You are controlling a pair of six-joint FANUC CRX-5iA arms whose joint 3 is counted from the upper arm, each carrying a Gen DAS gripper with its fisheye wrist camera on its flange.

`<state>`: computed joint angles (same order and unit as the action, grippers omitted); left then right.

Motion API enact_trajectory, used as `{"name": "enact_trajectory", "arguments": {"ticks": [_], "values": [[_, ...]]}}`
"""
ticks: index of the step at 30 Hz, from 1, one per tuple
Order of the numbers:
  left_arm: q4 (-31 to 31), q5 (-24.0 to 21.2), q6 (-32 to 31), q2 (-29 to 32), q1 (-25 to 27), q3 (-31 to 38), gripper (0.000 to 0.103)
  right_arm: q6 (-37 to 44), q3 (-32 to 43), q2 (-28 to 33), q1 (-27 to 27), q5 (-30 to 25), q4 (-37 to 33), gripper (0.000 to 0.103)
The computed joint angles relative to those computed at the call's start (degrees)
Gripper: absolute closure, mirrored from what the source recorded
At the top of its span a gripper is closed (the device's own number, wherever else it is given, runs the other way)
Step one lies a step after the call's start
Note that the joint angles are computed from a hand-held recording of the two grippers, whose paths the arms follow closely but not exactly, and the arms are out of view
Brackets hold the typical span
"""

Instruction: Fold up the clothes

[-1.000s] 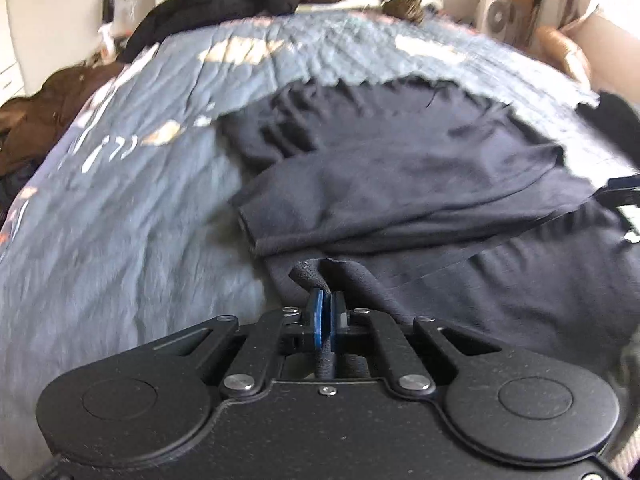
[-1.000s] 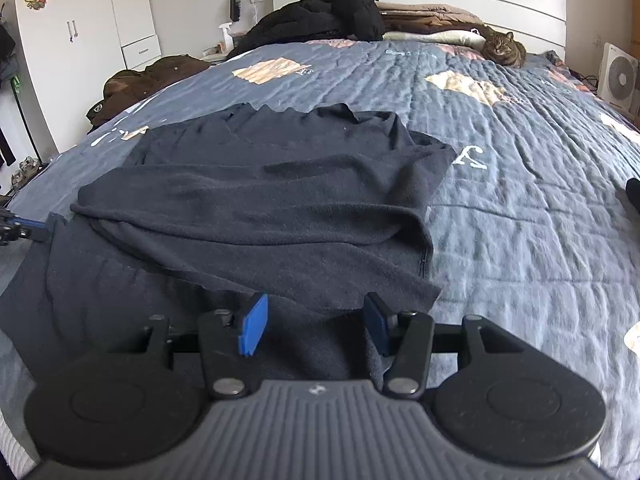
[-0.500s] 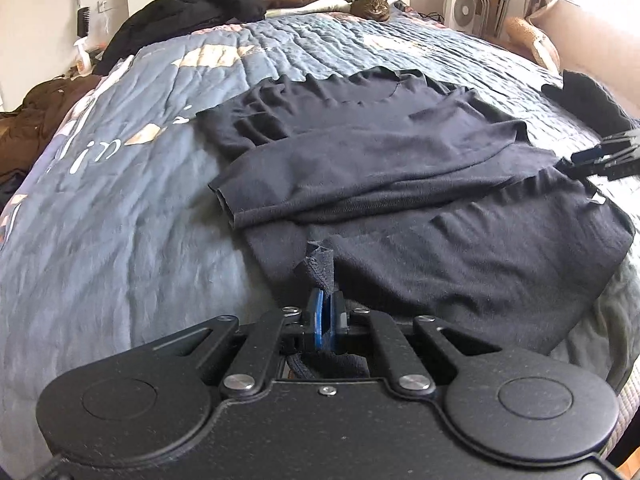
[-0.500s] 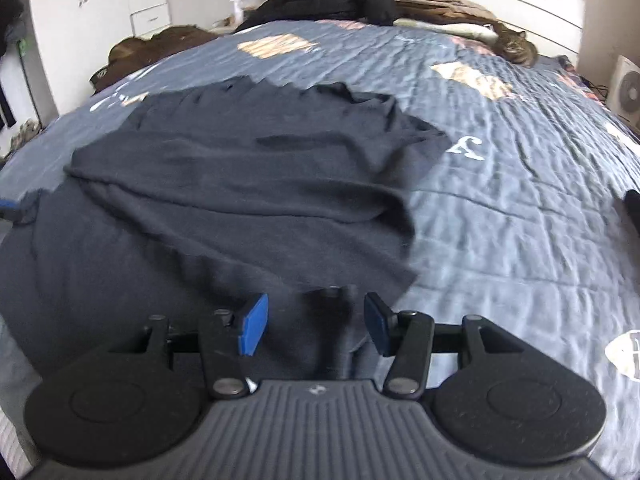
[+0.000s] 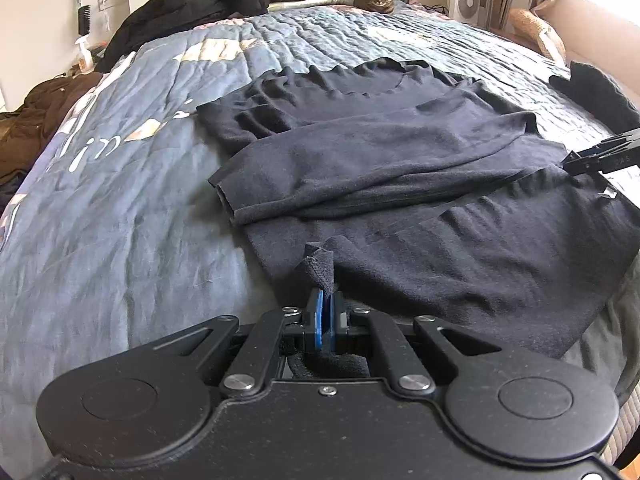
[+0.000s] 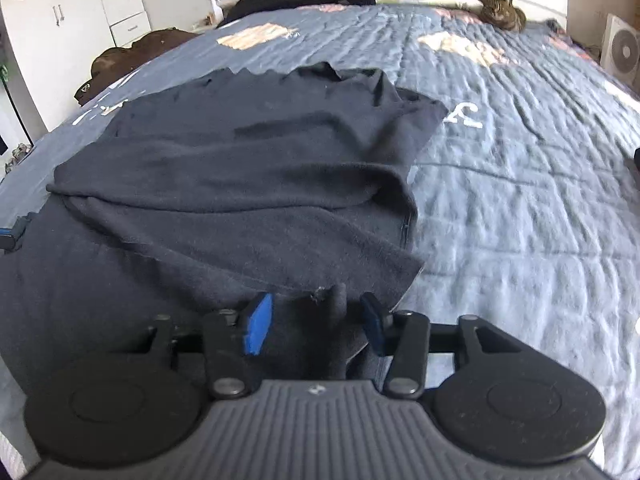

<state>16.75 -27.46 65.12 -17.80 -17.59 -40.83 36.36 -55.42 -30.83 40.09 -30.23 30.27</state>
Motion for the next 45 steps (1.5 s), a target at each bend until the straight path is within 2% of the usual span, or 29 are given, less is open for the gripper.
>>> {"name": "enact_trajectory", "arguments": {"ticks": [1,2,3,9,15,21,26,29,33,35,37,41,44,45], "values": [[-0.38,-0.06,0.41,0.08,-0.05,0.16,0.099,-0.87,-0.51,-0.28,-0.01,0.31,1.03,0.068],[-0.77,-0.12,0.82,0.17,-0.11,0.31,0.099,0.23,-0.18,-0.42,-0.07,0.37,-0.33,0.09],[-1.16,-0.18,1.24,0.25,-0.16,0.47,0.099,1.35,0.15,-0.57,-0.18,0.42,-1.68,0.101],[-1.69,-0.11,2.23,-0.41,-0.22,0.38,0.099,-0.98,-0.88,-3.45,-0.26,2.14,-0.9,0.101],[-1.04,2.56,3.27,-3.2,0.56,-1.19,0.099,-5.43,-2.31,-9.95,-0.12,3.8,1.21,0.101],[3.74,4.13,-2.22,-5.96,1.47,-1.78,0.1,-6.95,-1.59,-13.18,-0.18,5.92,3.05,0.101],[6.32,6.93,-5.78,-6.46,1.38,-0.78,0.1,-6.47,0.58,-13.25,-3.41,9.81,2.02,0.101],[7.77,8.69,-7.85,-5.31,1.38,0.73,0.1,-1.09,4.22,-10.92,-6.35,11.66,-1.71,0.101],[9.13,10.71,-10.31,-0.07,1.23,5.35,0.1,12.82,12.69,-4.16,-9.96,12.47,-13.06,0.101],[8.63,11.53,-10.11,3.63,1.19,8.6,0.1,22.93,19.0,1.11,-12.54,11.76,-22.41,0.101],[5.79,12.08,-7.48,7.89,1.17,12.86,0.1,27.97,23.38,6.0,-14.77,11.61,-26.71,0.101],[-4.23,11.81,2.26,16.25,1.24,22.56,0.1,33.98,30.76,15.68,-19.2,12.13,-33.82,0.101],[-8.88,9.51,5.86,22.51,0.96,29.93,0.1,38.06,36.5,22.77,-22.08,10.78,-38.7,0.101],[-12.26,8.5,8.09,24.74,0.65,33.07,0.1,37.61,37.82,24.87,-22.47,10.75,-37.87,0.101]]}}
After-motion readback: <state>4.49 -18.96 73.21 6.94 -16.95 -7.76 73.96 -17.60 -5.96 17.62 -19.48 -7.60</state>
